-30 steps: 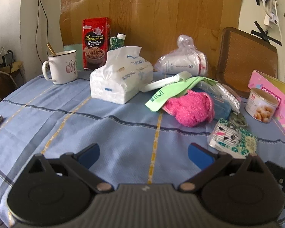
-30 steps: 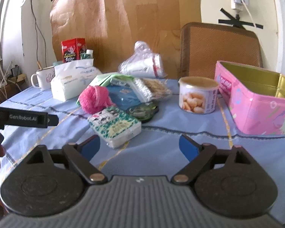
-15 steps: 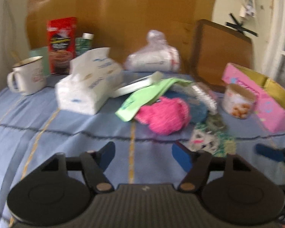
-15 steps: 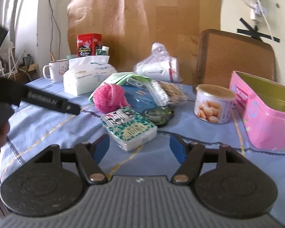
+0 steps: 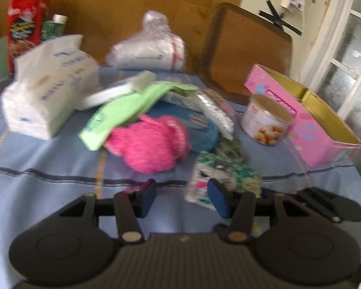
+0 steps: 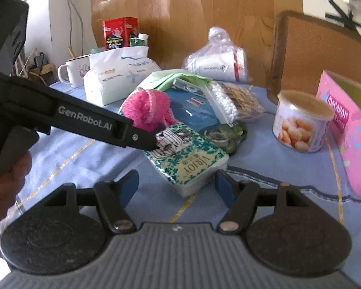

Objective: Organize soft objects
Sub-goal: 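Grasp the green-and-white cat-print tissue pack with the left gripper and lift, then carry the tissue pack into the pink tin and open the left gripper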

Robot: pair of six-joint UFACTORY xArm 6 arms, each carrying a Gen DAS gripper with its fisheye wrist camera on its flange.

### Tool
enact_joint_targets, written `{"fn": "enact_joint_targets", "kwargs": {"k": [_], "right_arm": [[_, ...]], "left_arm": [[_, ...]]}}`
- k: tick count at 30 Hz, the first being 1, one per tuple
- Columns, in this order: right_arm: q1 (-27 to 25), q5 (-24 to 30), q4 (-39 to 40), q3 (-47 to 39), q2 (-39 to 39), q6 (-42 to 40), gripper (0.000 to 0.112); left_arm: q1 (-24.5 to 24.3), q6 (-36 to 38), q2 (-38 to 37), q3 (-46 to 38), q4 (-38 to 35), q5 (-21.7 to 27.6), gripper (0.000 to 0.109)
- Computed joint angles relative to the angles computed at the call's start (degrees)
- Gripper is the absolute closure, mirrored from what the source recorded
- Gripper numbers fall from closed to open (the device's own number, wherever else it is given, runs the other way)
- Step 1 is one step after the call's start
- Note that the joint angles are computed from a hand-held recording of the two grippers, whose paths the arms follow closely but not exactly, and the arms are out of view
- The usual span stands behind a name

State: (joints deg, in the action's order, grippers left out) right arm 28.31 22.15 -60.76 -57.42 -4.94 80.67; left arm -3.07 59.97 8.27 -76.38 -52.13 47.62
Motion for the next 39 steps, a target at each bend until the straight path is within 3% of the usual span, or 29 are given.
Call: {"fn": "enact_joint_targets", "kwargs": {"k": [2,3,6,9,11,14,17,27,30,31,34,37,39], "right_arm": [[-0.5,-0.4,-1.4,0.9,-0.7,2.0,0.058],[-0.6,-0.4,-2.1,1.5,-1.4,2.8,0.064],[-1.2,-0.1,-7.3,4.2,-4.5,10.3,0.066],[0.7,6.3,-17.0,6.8,-9.2,18.4,0.066],[2.9,13.4,-21.7,8.5,-12.4,20.7,0.066],[4.3,21.8,-24.6,11.1,-16.5,22.0,0.066],[3.4,26.6,-24.9,13.9,-20.5,22.1,0.066],[-4.8,27.2,-22.5,19.8,-26.9,20.4,0.064],[-6.2,27.2,-23.0,20.3,-27.0,21.3,0.06],[-6.3,27.6,-22.9,20.2,-26.7,21.5,0.054],[-5.8,30.5,-23.4,20.0,-26.1,23.3,0.044],[-3.8,32.2,-25.7,21.2,-27.6,26.8,0.044],[-1.8,33.4,-27.5,21.4,-27.9,28.8,0.044]], "left_arm": [[0.0,0.6,0.1,-0.5,-0.8,3.3,0.071],[-0.6,0.6,-0.6,0.3,-0.6,2.5,0.071],[-2.0,1.8,-2.6,1.8,-1.6,2.7,0.071],[-3.8,5.4,-4.8,2.5,-5.8,3.1,0.071],[-5.8,6.3,-5.1,1.1,-7.4,3.7,0.071],[-10.3,7.9,-4.9,-0.7,-8.8,2.4,0.071],[-14.9,8.7,-4.0,-2.7,-9.2,0.7,0.071],[-25.2,5.1,2.6,-8.4,-7.6,-5.2,0.071],[-26.4,4.5,3.7,-9.2,-7.2,-6.7,0.07],[-26.7,4.1,3.8,-9.2,-6.7,-7.4,0.07],[-26.3,6.4,2.0,-7.2,-9.1,-8.9,0.068],[-23.3,13.0,-2.1,-2.8,-16.2,-9.5,0.058],[-20.9,16.4,-4.8,0.4,-18.7,-11.2,0.057]]}}
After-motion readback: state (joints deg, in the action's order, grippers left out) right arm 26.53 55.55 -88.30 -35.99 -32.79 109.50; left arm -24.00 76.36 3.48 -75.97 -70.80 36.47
